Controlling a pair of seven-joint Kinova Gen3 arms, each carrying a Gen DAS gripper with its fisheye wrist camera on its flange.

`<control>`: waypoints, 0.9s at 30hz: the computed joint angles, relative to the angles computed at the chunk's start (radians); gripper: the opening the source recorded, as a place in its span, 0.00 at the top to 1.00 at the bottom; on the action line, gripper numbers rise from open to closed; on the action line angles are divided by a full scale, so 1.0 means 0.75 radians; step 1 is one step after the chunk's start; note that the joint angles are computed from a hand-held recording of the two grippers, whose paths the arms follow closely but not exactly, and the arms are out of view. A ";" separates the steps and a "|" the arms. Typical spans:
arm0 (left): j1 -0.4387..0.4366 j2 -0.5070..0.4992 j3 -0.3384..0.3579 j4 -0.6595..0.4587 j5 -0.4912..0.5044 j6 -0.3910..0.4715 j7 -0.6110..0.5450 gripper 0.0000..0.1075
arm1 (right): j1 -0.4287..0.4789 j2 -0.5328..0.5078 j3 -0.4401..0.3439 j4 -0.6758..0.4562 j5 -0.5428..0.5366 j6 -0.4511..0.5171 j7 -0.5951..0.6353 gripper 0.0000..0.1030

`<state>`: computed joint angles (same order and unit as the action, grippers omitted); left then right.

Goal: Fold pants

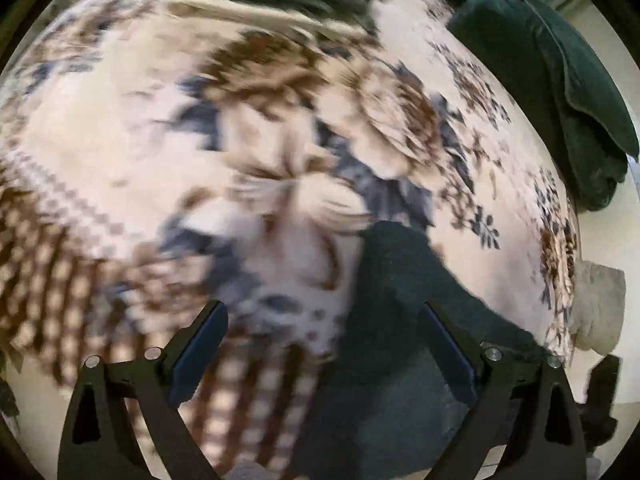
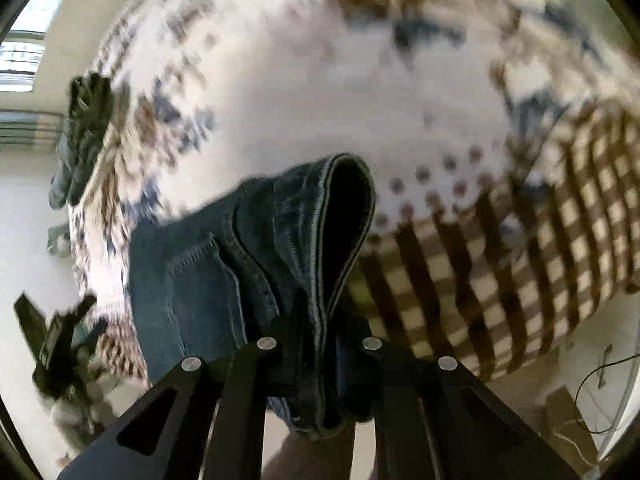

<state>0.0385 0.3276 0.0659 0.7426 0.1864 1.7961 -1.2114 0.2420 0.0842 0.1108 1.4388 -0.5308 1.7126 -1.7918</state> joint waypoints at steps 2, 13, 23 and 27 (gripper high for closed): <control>0.003 0.073 0.021 -0.017 0.060 -0.011 0.029 0.10 | 0.014 0.020 0.019 0.049 -0.019 -0.010 -0.012 0.51; -0.213 0.162 0.066 0.220 0.405 -0.195 0.049 0.71 | 0.109 -0.027 -0.028 0.257 0.000 -0.169 0.018 0.47; -0.205 -0.035 0.060 0.313 0.463 -0.087 -0.036 0.18 | 0.054 -0.215 0.242 0.567 -0.317 -0.150 -0.024 0.21; -0.176 -0.079 0.037 0.535 0.484 -0.122 -0.068 0.18 | 0.039 -0.167 0.154 0.803 -0.512 -0.345 0.074 0.21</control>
